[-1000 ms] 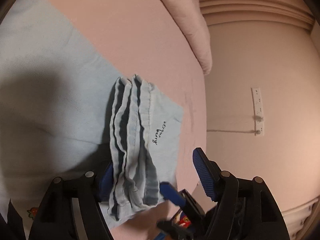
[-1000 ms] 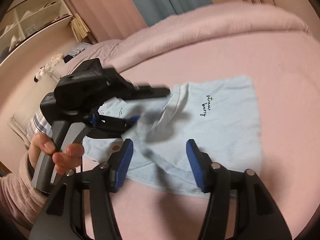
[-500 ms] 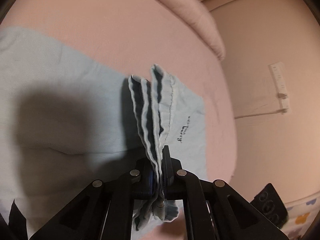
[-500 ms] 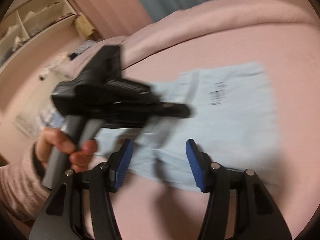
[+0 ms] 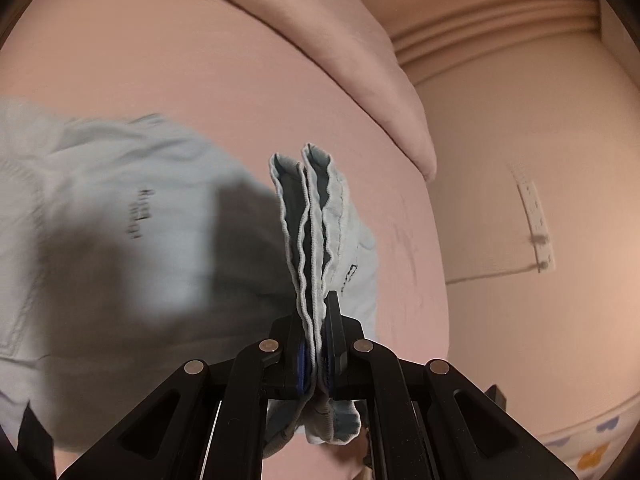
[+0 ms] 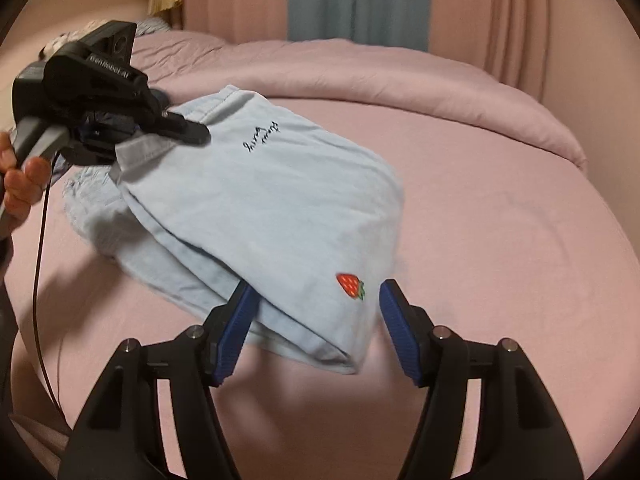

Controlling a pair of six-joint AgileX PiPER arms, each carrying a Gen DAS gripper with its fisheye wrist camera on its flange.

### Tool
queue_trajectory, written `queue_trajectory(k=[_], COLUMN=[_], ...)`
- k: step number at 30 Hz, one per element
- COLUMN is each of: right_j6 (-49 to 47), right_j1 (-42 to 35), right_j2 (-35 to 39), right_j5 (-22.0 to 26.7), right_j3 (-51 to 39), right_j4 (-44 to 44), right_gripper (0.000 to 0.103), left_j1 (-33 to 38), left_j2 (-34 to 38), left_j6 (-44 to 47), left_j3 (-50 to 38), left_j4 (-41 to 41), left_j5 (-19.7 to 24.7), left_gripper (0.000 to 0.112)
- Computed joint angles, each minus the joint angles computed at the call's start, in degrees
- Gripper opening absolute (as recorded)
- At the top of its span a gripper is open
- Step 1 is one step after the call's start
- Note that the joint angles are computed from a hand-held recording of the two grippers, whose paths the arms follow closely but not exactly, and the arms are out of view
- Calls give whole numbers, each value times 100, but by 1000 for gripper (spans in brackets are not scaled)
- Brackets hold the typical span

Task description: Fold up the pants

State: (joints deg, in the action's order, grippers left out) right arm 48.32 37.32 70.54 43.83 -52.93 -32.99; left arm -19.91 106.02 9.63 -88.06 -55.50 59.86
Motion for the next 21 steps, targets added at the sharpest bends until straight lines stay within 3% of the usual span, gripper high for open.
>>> queue_trajectory(k=[4, 7, 10, 14, 17, 20, 21], right_j6=[401, 162, -270, -1200, -1352, -1432, -1568], right_j1=[503, 398, 286, -201, -291, -452, -551], right_j2=[156, 342, 390, 208, 98, -54, -85], right_j5=[212, 336, 465, 323, 388, 284, 202], right_j3=[93, 49, -60, -110, -207, -293, -332], right_j4=[-313, -331, -109, 808, 1171, 1644, 1843], right_gripper=[61, 24, 24, 31, 32, 32, 32], left_j1=[-33, -136, -71, 71, 289, 322, 361], left_j2=[226, 346, 364, 671, 587, -26, -242], left_j6=[30, -237, -257, -84, -311, -659, -725], left_j3=[75, 149, 378, 187, -57, -17, 79], left_j4=[-78, 87, 96, -36, 308, 1357, 1550], left_j5=[81, -54, -200, 161, 472, 86, -80], left_gripper=[4, 4, 4, 9, 26, 49, 52])
